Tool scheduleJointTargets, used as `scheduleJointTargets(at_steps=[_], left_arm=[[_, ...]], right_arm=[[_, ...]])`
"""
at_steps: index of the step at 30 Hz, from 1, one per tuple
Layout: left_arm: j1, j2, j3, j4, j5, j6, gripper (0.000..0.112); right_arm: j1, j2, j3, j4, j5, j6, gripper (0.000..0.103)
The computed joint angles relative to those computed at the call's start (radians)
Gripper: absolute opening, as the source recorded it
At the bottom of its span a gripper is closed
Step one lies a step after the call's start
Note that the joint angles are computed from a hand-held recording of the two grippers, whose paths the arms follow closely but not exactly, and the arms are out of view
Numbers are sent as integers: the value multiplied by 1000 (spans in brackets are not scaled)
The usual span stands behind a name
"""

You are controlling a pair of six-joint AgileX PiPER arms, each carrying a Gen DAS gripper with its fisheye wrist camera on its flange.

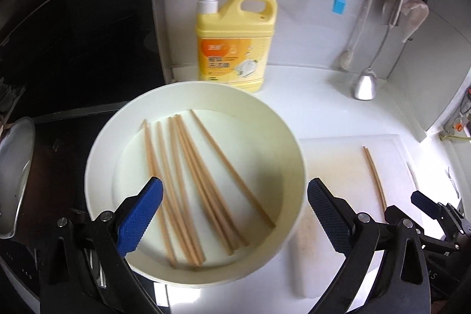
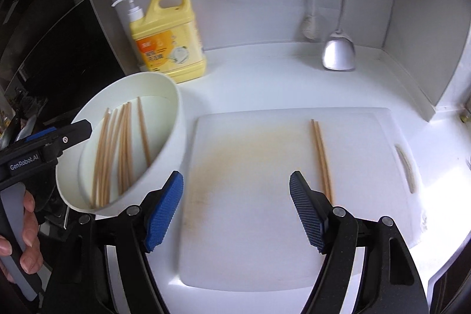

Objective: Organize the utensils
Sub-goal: 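Move both open tools back over the chopsticks on the cutting board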

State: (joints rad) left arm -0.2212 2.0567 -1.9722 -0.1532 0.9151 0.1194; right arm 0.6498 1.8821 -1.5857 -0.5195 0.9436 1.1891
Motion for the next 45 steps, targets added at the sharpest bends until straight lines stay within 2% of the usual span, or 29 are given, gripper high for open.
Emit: scheduleJointTargets(at_steps=[6, 9, 12, 16, 19, 21, 24, 28, 30, 33, 39, 45], left_arm=[[-144, 0, 5, 49, -17, -113, 97], [-227, -8, 36, 118, -39, -248, 97], [-313, -5, 52, 242, -21, -410, 97], [-396, -21, 119, 381, -18, -590, 97], [-422, -32, 169, 409, -23, -651, 97], [-430, -40, 205, 426, -40, -678, 97], [-434, -49, 258, 447, -90, -709, 97], [-445, -53, 318, 521, -180, -747, 97], [-449, -62, 360, 582, -232, -790, 97], [-435, -60, 388, 576, -280, -801, 97], [-420, -47, 399, 556, -298, -797, 97], [-412, -41, 400, 533, -301, -787, 97]], right_arm=[[-79, -217, 330, -36, -87, 31, 71], [-141, -309, 483, -33, -195, -18, 71], [-221, -361, 590, 33, -307, -139, 71], [-287, -369, 667, 111, -442, -275, 71], [-301, -347, 681, 137, -502, -312, 71], [-294, -330, 686, 102, -527, -276, 71], [-282, -306, 714, -62, -574, -100, 71], [-277, -267, 727, -200, -605, 74, 71], [-271, -242, 711, -211, -603, 74, 71], [-256, -222, 707, -316, -596, 177, 71], [-234, -186, 678, -379, -550, 234, 71], [-225, -168, 663, -382, -517, 219, 71]])
